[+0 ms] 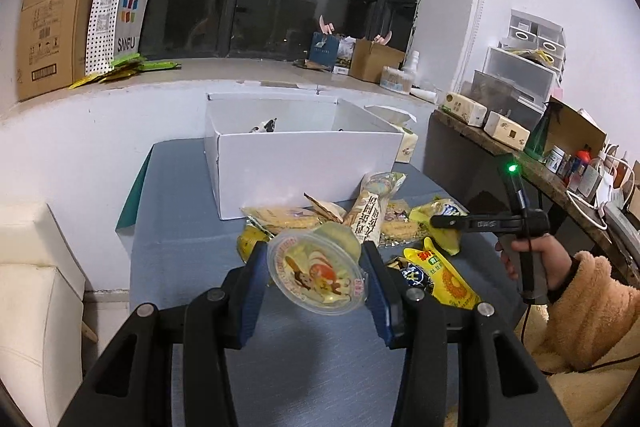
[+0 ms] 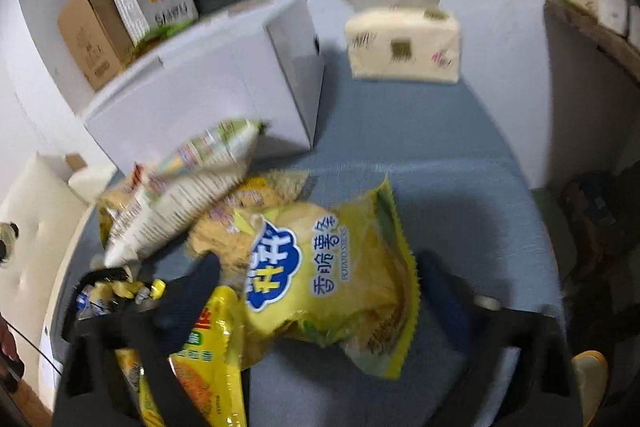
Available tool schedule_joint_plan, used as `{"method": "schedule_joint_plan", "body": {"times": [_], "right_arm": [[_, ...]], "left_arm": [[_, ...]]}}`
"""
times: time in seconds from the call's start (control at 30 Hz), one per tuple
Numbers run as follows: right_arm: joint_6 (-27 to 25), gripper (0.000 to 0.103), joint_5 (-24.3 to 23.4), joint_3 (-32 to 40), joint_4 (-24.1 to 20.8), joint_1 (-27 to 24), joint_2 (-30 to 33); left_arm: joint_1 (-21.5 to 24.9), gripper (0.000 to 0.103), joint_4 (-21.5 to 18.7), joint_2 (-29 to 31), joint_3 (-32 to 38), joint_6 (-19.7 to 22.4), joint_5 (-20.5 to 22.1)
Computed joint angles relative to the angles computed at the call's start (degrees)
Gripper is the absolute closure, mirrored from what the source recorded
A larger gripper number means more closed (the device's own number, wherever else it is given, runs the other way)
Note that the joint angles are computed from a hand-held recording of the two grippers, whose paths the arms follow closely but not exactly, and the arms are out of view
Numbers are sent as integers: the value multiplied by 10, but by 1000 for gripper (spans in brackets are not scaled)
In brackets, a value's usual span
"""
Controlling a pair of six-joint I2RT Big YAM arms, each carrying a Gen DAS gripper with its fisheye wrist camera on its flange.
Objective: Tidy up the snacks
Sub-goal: 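Drop jelly cup from left tool while right tool drops potato-stick bag into box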
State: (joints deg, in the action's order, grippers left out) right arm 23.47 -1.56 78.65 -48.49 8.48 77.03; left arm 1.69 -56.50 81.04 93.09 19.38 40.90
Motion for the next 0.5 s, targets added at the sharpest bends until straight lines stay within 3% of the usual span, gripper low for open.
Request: {"method": "schedule_joint_plan", "body": {"times": [0.07,0.13,0.27,0.5], "right_arm": [[8,38,-4,-11,18,-1,-11],[6,39,17,-27,41,5,-32],[12,39,12,-29,54,6,-63],[5,39,-10,41,85,15,-57]], "left_arm": [[-3,53,-1,0,0,2,-3],[-4,53,-1,1,0,4,-3],[-8,53,-1,9,16,-4,5],[-38,53,9,66,119,-33,2]]}}
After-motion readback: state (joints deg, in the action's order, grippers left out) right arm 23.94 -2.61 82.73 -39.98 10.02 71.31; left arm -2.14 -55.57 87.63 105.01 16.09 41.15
